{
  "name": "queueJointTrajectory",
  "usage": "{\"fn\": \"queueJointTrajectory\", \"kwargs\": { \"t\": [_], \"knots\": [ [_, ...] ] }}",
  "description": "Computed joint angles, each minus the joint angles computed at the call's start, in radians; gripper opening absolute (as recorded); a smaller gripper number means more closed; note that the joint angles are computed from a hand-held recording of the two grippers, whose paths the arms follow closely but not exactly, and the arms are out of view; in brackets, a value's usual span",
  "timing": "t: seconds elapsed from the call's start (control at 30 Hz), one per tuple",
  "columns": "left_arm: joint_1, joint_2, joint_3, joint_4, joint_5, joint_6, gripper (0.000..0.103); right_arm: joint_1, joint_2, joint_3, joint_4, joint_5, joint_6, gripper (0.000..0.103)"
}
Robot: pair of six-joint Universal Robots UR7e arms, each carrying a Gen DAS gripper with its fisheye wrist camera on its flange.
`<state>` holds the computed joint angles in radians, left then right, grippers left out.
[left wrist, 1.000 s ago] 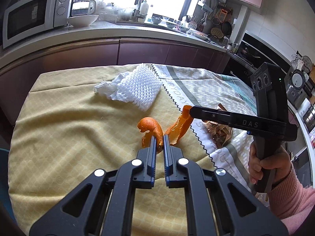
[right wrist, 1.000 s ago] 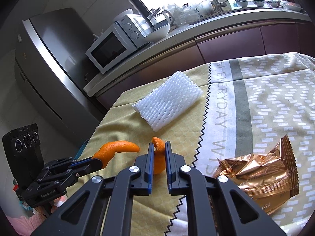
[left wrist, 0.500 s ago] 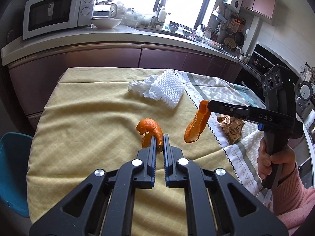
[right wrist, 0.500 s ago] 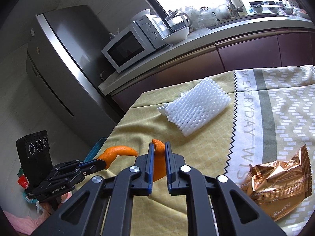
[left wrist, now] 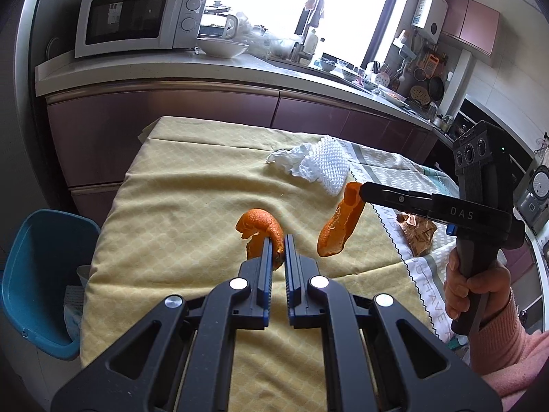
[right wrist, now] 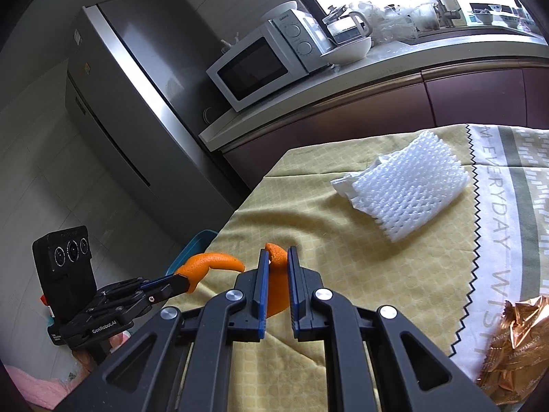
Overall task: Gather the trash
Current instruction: 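Carry both orange peel pieces over to the teal bin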
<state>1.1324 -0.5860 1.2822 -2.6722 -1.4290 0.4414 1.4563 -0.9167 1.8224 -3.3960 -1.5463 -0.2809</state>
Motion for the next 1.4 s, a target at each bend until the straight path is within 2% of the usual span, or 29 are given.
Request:
{"fn": "queueJointTrajectory", "kwargs": {
  "t": [0.67, 1.4],
  "knots": [
    [0.031, -0.066, 0.042, -0.07, 0.048, -0.009, 0.007, 0.058, 0.099, -0.147, 0.155, 0.035, -0.037, 0.01],
    [0.08, -0.097, 0.024, -0.104, 0.108, -0.055, 0.007, 0.12, 0.224, -0.342, 0.321, 0.049, -0.062, 0.01]
  ]
}}
